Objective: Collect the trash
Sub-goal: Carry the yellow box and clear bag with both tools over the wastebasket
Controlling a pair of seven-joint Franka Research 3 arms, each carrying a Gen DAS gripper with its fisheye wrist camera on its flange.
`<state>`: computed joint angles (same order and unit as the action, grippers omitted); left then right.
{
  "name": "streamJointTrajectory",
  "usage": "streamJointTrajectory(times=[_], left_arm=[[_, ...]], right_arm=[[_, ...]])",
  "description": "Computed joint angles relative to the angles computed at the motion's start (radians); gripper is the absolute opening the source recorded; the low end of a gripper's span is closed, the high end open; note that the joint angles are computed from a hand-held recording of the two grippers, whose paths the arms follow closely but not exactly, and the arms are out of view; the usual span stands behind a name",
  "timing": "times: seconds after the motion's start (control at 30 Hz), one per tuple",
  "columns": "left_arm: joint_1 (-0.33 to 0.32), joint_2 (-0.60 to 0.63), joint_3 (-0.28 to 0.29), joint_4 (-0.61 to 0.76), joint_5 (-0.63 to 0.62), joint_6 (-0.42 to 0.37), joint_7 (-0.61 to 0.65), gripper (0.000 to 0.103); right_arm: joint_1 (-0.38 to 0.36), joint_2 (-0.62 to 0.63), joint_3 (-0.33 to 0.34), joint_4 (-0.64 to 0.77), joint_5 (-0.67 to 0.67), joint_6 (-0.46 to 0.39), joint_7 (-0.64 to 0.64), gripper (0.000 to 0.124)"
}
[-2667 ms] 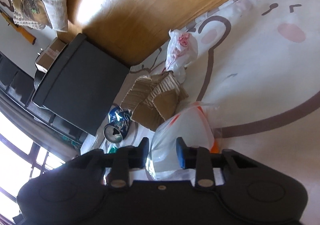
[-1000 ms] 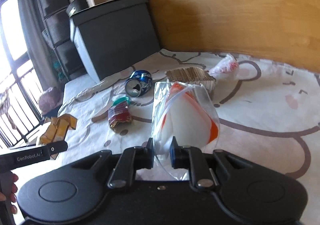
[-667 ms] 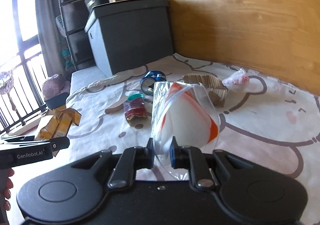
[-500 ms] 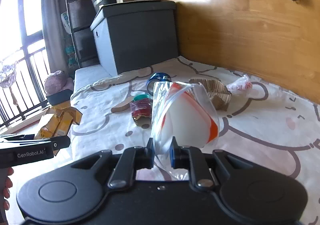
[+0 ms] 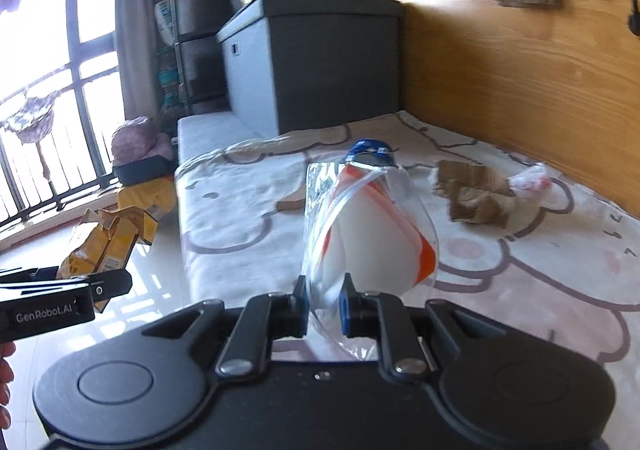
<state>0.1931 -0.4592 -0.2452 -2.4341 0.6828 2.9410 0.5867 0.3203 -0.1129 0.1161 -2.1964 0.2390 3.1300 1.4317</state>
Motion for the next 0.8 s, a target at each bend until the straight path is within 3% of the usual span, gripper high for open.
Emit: streamJointTrajectory(times=[0.27, 0.4, 0.5, 0.8], left_arm=[[0.034, -0.092, 0.045, -0.1, -0.033, 0.003, -0.003, 0.057], [0.056, -0.137, 0.064, -0.153, -0.063, -0.007, 0.002, 0.057], [0.106, -0.152, 0.044, -0.185, -0.066, -0.013, -0.026, 0.057], [0.134, -0.083, 0.053, -0.237, -0.11, -0.044, -0.098, 0.057]], right_arm=[[0.046, 0.031, 0.032, 0.039, -0.02, -0.006, -0.002, 0.015], [0.098, 0.049, 0.028, 0.055, 0.038, -0.021, -0.068, 0.015], [0.125, 0.066, 0.035, 0.064, 0.07, -0.031, -0.114, 0.015], [0.168, 0.145, 0.063, 0.088, 0.031, -0.082, -0.18, 0.015]])
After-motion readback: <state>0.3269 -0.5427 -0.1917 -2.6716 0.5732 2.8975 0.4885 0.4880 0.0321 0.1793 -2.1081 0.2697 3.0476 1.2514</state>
